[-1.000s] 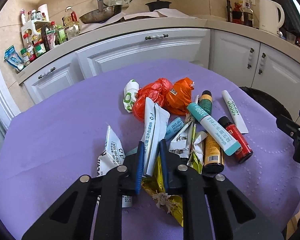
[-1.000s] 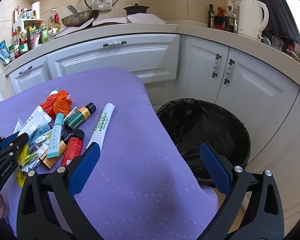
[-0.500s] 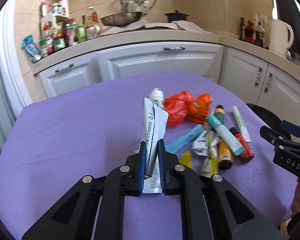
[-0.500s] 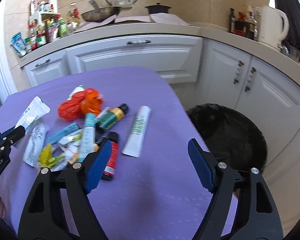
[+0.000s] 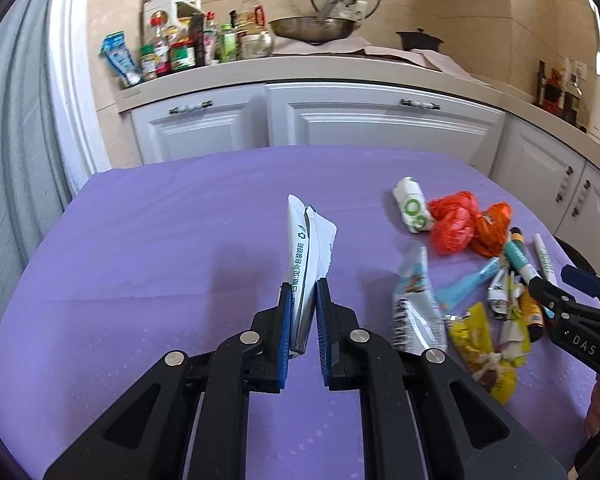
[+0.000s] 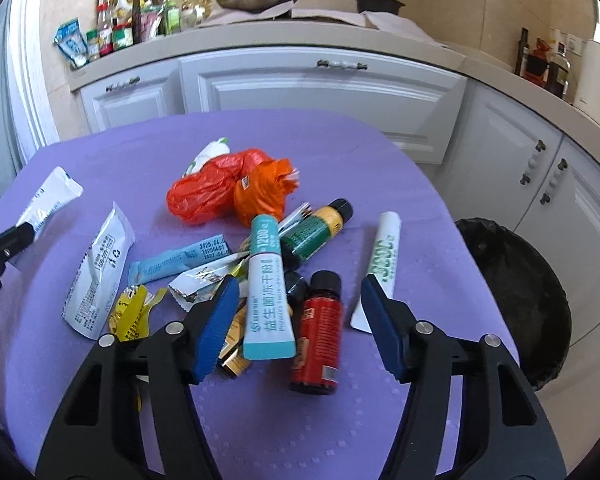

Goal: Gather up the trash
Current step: 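Close the left tool on the white wrapper while the right tool grasps the teal tube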

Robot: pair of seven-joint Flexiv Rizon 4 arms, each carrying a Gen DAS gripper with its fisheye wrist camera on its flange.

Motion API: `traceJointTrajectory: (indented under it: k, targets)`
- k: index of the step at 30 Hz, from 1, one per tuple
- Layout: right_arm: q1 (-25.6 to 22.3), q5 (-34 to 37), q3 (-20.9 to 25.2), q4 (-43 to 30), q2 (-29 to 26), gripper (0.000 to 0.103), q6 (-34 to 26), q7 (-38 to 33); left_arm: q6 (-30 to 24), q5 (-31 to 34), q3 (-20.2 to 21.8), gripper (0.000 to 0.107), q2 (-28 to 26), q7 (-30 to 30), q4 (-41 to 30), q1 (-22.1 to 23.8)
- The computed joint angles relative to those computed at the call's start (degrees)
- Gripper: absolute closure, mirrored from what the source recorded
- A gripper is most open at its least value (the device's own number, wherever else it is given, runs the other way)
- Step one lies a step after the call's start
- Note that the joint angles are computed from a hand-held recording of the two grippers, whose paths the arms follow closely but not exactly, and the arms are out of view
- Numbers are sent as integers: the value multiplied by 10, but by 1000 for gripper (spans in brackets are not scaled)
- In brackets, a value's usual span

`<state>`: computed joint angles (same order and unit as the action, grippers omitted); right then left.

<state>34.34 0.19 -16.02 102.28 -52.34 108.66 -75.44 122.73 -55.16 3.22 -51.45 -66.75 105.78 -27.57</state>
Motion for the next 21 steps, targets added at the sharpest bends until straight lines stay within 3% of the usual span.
traceJointTrajectory:
  k: [8,10,21]
  targets:
    - [8,-10,-12,-5,-4,63,-21,9,2,26,-6,94,2,-23,12,18]
    - [11,-8,-15,-2,-3,79,-11,9,3,33,-6,94,3,-28,13,20]
    - [-19,-11,18,6,8,86,3,4,11,48,-1,94,7,-35,16,11]
